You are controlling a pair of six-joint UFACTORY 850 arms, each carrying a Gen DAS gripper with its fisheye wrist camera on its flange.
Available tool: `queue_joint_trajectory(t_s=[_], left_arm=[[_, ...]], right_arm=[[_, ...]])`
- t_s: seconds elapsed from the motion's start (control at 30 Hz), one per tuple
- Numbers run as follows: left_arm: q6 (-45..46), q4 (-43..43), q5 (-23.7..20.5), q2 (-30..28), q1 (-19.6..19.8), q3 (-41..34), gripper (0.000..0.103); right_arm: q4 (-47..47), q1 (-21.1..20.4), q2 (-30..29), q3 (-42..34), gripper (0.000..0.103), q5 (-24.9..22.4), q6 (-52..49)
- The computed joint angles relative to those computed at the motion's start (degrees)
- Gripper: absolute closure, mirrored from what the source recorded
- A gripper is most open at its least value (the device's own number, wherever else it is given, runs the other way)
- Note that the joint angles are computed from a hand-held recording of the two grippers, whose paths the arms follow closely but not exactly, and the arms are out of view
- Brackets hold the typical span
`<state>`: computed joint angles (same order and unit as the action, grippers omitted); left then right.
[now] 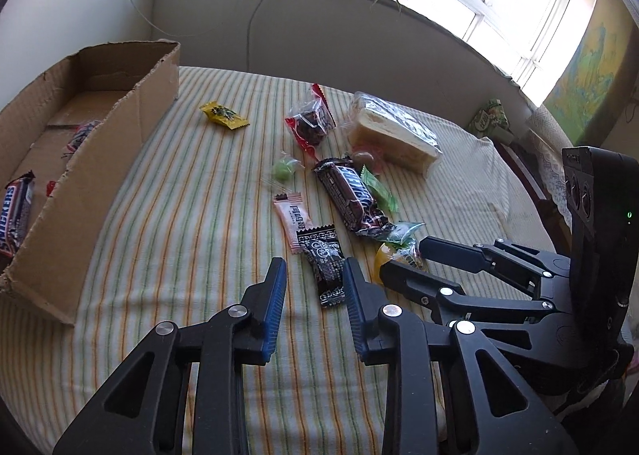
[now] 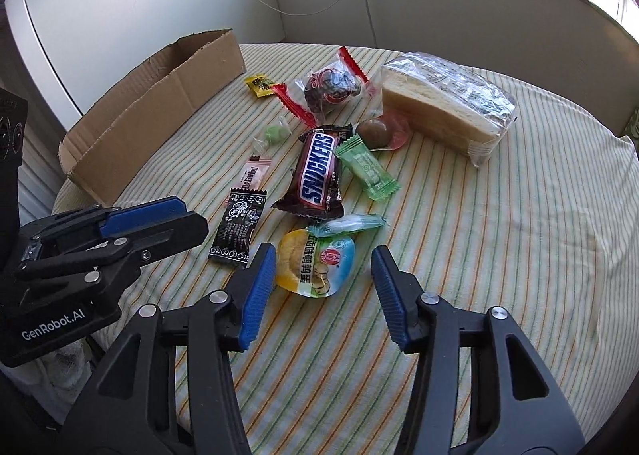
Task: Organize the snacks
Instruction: 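Grasp the black candy wrapper with the left tool while the right tool grasps the pastry pouch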
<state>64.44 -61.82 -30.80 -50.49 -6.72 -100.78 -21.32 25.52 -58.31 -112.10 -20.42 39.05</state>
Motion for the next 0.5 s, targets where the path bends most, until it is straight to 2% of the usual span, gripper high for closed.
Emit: queue_joint_trajectory(t_s=[0.13, 0.23, 0.4, 0.5], left_arm=[[-1.6, 1.7, -0.1, -0.7, -0.3, -0.9, 0.076], [-2.3, 2.8, 0.0, -1.1, -0.6, -1.4, 0.076], [-5.0, 7.2, 0.1, -2.5, -1.7, -3.5, 0.076], [-6.6, 10.4, 2.2, -2.7, -2.6, -3.7, 0.076]], right_arm=[[-1.8, 0.3, -1.4, -1.8, 0.052, -1.2, 0.8], [-3.7, 0.5, -2.0, -2.9, 0.061, -2.5, 1.9], [-3.9, 0.1, -0.7, -0.6, 0.062, -1.5, 2.4], [-5.6, -0.1, 0.3, 1.1, 0.063, -1.2, 4.5]])
